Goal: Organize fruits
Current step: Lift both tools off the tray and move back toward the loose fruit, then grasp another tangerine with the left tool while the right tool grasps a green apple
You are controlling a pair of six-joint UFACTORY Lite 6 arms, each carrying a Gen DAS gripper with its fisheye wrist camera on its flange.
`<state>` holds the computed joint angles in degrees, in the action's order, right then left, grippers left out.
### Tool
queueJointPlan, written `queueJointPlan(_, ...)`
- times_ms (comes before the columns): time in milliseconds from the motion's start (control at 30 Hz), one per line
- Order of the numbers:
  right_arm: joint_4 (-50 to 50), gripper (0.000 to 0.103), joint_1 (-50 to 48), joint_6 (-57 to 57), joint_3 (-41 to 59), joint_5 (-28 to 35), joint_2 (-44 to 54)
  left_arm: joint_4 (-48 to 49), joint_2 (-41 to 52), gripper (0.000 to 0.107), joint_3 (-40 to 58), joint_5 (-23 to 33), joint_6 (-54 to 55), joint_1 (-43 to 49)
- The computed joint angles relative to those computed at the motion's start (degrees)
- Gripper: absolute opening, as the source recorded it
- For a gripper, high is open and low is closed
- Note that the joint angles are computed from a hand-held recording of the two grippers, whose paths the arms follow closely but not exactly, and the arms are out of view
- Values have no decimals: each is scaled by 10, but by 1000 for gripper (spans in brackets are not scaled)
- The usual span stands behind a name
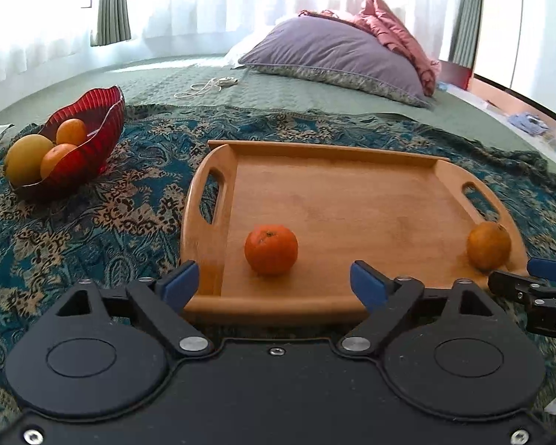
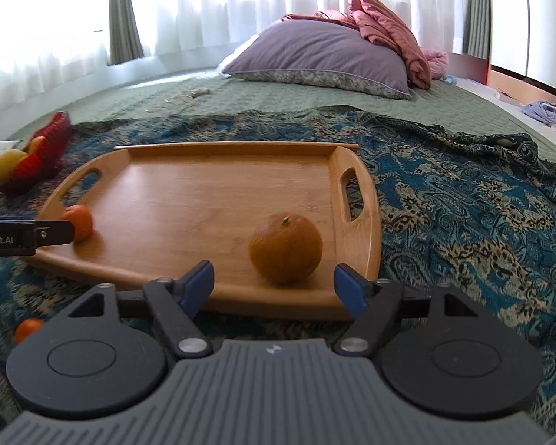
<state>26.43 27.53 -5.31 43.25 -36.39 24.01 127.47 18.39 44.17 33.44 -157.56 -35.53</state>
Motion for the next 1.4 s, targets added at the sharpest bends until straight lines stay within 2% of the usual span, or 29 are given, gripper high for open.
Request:
queueJointPlan(333, -110, 86, 20, 122, -144, -47, -102, 3, -90, 91, -131, 30, -59, -70)
queueJointPlan(567, -137, 86, 44, 150, -189, -68, -132, 34, -132, 90, -182, 8, -109, -87)
queueJointPlan(767, -99, 86, 83, 105, -192, -70, -126, 21, -134, 81, -196, 11, -108, -106)
queueJointPlan(900, -86, 86, 96, 93, -186, -70, -113, 62, -142, 60, -206, -9, -146, -92)
queueJointPlan(1000, -91, 86, 99, 101, -182, -72, -103, 92, -140, 53, -210, -14, -168, -87)
queueJointPlan(1400, -62, 82, 121, 71, -164, -78, -80, 123, -102, 51, -189, -1, -187, -87)
